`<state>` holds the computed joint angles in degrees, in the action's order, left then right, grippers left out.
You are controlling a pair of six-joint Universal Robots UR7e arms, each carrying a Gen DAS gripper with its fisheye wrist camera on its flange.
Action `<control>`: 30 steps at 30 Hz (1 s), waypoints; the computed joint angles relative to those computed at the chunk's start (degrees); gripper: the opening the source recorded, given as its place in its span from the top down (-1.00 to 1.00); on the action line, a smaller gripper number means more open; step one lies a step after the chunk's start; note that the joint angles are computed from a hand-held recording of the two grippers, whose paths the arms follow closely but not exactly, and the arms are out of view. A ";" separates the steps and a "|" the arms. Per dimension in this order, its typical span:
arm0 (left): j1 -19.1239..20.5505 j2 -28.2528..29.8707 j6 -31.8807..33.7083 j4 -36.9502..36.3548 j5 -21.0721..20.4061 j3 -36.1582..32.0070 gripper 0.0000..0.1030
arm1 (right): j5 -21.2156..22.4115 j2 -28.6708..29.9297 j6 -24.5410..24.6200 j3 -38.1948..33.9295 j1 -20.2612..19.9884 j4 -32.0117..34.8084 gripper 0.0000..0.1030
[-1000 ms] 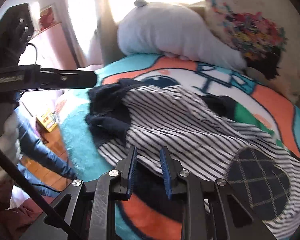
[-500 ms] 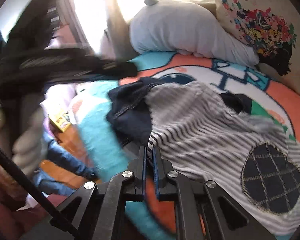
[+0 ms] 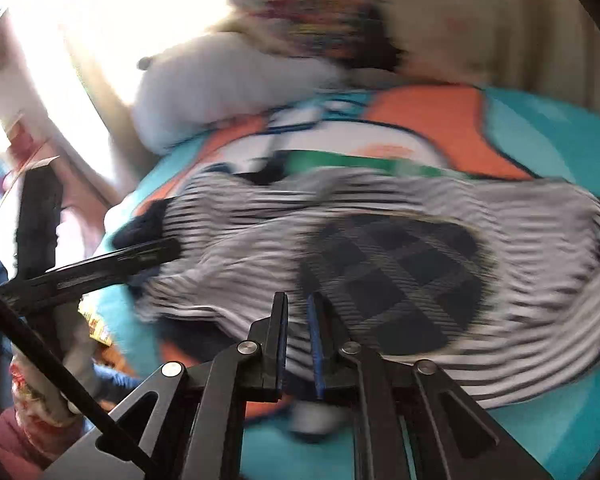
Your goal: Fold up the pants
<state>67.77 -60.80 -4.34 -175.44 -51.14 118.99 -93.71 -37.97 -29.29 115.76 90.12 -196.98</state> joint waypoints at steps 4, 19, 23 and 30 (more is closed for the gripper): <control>-0.56 0.48 0.57 1.26 1.94 -0.54 0.11 | -11.41 -2.74 2.85 1.10 -2.29 -12.84 0.90; -6.95 6.07 2.26 3.15 -1.55 -3.43 0.11 | -11.99 -7.50 4.59 0.25 -3.94 -7.58 0.40; -7.40 9.09 3.00 3.82 -1.55 -5.17 0.11 | -9.61 -8.40 2.95 -1.13 -4.24 -0.09 0.94; -7.59 10.47 3.29 3.16 -1.87 -6.38 0.11 | -0.26 -13.91 4.70 0.50 -2.32 0.91 0.95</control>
